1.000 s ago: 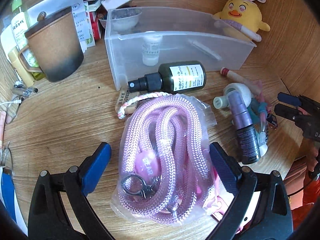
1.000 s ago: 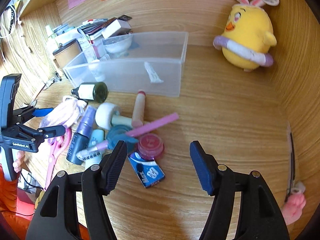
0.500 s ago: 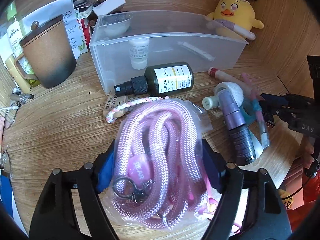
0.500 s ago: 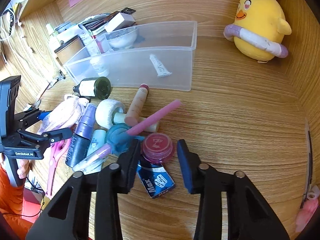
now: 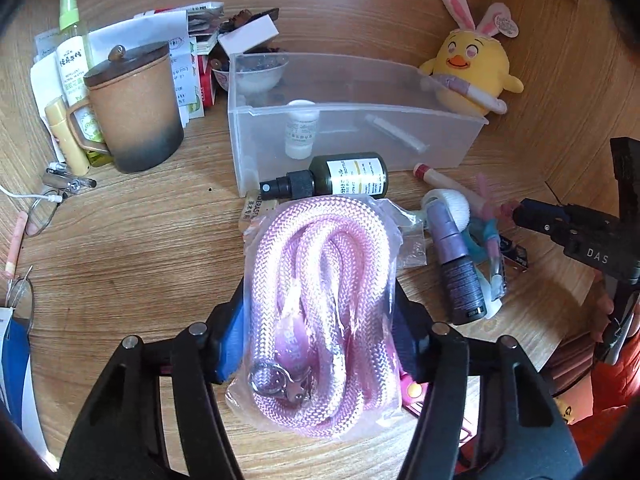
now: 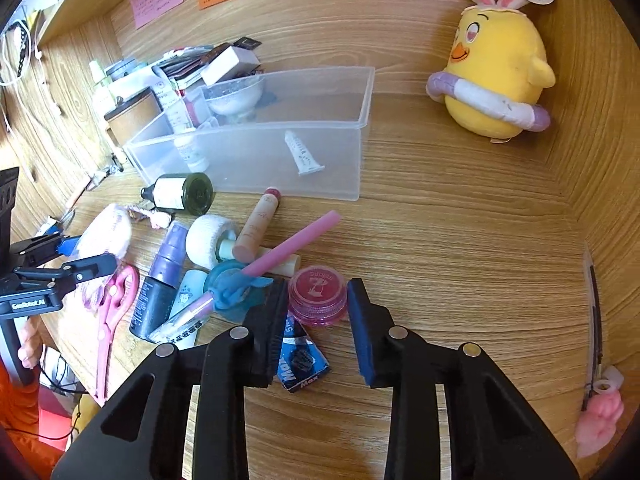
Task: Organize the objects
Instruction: 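Grasp the bagged pink rope with the left gripper while the right gripper grasps the pink lid jar, then lower the pink rope and pink jar into the clear box with both grippers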
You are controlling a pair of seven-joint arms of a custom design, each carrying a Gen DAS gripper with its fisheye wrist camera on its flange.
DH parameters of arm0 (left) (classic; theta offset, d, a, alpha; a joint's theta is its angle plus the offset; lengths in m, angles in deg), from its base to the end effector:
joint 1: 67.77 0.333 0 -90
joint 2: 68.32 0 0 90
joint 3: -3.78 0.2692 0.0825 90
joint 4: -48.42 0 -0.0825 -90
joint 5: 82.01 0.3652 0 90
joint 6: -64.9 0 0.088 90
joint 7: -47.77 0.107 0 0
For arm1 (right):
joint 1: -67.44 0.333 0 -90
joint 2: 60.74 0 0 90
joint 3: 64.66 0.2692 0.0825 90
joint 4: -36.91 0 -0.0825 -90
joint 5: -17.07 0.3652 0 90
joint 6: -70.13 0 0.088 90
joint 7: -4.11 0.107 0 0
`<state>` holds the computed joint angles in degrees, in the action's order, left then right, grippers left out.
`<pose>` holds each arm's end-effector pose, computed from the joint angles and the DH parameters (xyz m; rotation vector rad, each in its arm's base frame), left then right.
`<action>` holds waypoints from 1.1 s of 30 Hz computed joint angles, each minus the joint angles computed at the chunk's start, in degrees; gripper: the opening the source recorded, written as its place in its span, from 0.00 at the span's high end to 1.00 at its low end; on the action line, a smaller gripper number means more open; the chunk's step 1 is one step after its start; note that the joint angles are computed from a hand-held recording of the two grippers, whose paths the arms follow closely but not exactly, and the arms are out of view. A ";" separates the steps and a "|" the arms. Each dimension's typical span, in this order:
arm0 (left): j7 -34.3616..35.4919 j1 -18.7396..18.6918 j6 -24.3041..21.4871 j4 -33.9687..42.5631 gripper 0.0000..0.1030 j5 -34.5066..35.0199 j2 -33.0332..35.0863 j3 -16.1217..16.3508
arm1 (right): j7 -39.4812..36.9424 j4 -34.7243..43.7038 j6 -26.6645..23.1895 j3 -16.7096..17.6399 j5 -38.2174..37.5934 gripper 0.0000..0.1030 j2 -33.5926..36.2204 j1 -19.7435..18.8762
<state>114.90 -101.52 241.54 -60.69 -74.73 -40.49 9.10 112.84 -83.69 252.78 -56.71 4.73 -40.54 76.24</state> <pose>0.5587 -0.3202 0.2962 -1.6560 2.1267 -0.8748 0.5705 0.1885 0.3068 -1.8723 1.5982 -0.4644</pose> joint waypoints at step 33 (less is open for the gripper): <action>1.96 -11.42 3.89 14.80 0.43 -10.33 4.83 17.28 | 3.73 16.89 3.59 -4.74 -4.52 0.73 5.62 4.76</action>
